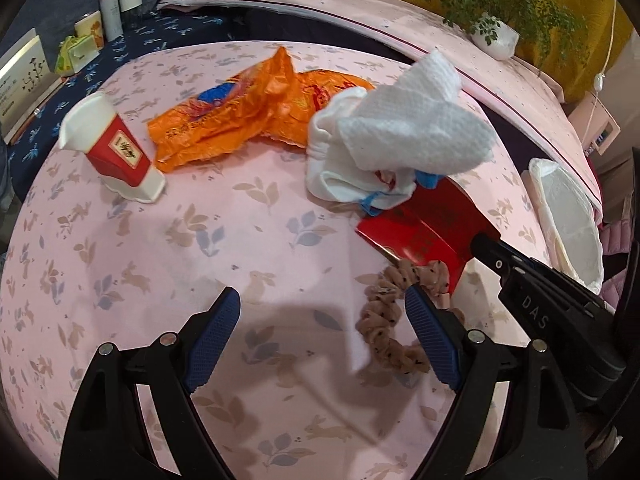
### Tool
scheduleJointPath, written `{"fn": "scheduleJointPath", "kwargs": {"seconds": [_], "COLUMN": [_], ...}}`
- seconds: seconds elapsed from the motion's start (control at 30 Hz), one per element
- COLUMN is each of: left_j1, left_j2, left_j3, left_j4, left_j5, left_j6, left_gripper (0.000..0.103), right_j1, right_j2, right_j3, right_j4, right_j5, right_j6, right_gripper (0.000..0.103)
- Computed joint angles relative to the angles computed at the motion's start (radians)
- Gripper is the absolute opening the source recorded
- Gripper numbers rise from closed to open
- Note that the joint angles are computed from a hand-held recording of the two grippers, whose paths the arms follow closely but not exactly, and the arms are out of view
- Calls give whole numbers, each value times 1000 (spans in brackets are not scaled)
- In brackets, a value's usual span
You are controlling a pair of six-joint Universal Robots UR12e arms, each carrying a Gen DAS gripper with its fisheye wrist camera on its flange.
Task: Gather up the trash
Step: 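Grasp the pink scrunchie with the left gripper while the right grasps the red envelope, then carry the scrunchie and envelope with both grippers over the bin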
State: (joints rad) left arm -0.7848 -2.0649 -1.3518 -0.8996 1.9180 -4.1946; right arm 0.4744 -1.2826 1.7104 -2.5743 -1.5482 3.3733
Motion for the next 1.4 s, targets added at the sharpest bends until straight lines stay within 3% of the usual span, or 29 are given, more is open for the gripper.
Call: {"fn": "scheduleJointPath", "kwargs": {"seconds": [0.1,0.3,0.4,0.57,0.6,0.97,1.4], "left_j1": [-1,0,-5,-10,-7,-20,-38], "left_j2": [-16,-51,-68,-83,-81,-86,-174], "left_j3": [15,50,73,99,94,140,353], "left_j4": [10,10,-5,-16,-1,42,45], "left_j5": [-28,-93,-84,-70,-87,-65,-19], "left_j6": [20,54,66,90,97,140,262], "left_gripper": [78,59,50,18,15,12,12], "right_j1": [-7,-27,-36,-51,-53,-77,-142], "right_j2": [-13,-47,-63,-87,-92,-141,-194], "right_j3": [15,47,60,81,84,120,155], "right_j4": [-20,-52,-63,-86,-91,-167,-234], "right_j5": [-4,-4,-6,-4,-4,-19,-48], "right_j6": [7,26,35,46,47,62,100], "right_gripper": [4,2,1,1,1,1,1]}}
